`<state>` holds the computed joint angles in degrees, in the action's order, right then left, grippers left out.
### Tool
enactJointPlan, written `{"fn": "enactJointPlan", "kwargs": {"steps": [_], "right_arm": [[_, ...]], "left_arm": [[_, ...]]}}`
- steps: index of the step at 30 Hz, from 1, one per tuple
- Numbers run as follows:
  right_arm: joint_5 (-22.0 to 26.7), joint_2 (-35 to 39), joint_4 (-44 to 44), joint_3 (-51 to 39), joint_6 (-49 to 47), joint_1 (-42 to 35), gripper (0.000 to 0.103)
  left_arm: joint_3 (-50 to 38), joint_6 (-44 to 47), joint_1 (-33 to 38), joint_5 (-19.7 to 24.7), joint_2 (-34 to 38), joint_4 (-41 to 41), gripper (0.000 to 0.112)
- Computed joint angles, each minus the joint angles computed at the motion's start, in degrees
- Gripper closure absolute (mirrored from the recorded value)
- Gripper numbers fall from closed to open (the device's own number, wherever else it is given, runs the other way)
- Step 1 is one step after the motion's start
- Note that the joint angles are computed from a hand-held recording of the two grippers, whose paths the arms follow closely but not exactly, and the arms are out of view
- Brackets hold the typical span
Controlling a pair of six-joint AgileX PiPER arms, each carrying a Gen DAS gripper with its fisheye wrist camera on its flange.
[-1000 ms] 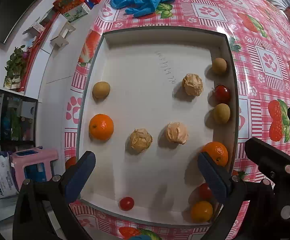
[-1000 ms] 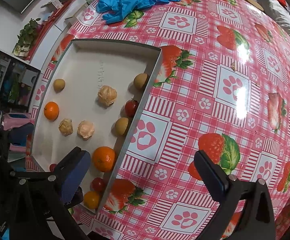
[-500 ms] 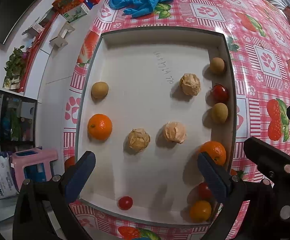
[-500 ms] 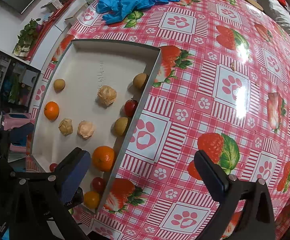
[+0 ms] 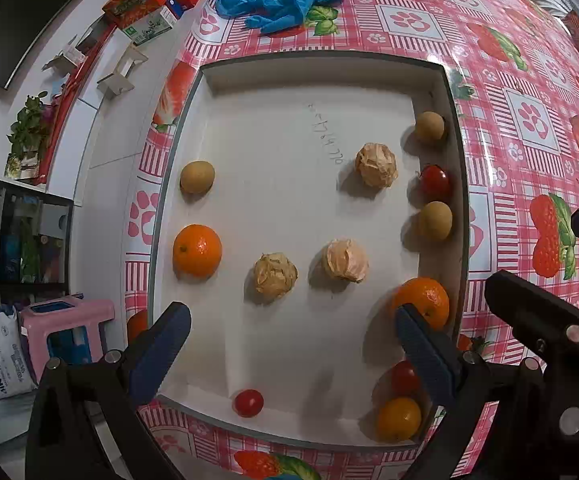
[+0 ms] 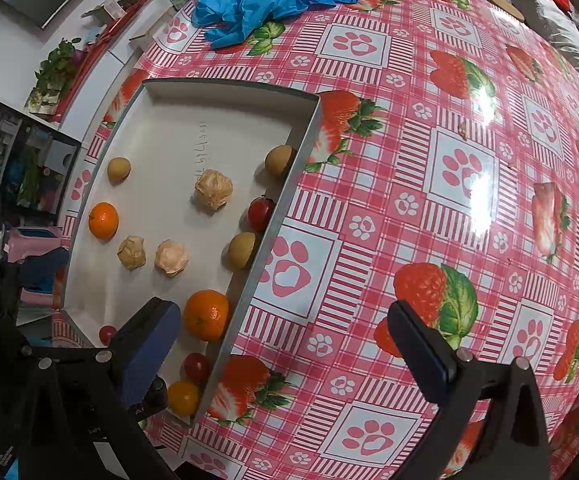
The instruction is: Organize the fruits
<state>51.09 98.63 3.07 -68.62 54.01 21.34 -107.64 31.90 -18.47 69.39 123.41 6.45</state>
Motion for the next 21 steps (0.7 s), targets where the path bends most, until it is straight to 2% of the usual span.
{"fn": "enactJointPlan", "kwargs": {"steps": [21], "right_arm": [[-0.11, 0.27, 0.34, -0.06, -0.42, -0.16, 0.0]], "left_arm": [[0.06, 0.22, 0.23, -0.12, 0.24, 0.03, 0.01]]}}
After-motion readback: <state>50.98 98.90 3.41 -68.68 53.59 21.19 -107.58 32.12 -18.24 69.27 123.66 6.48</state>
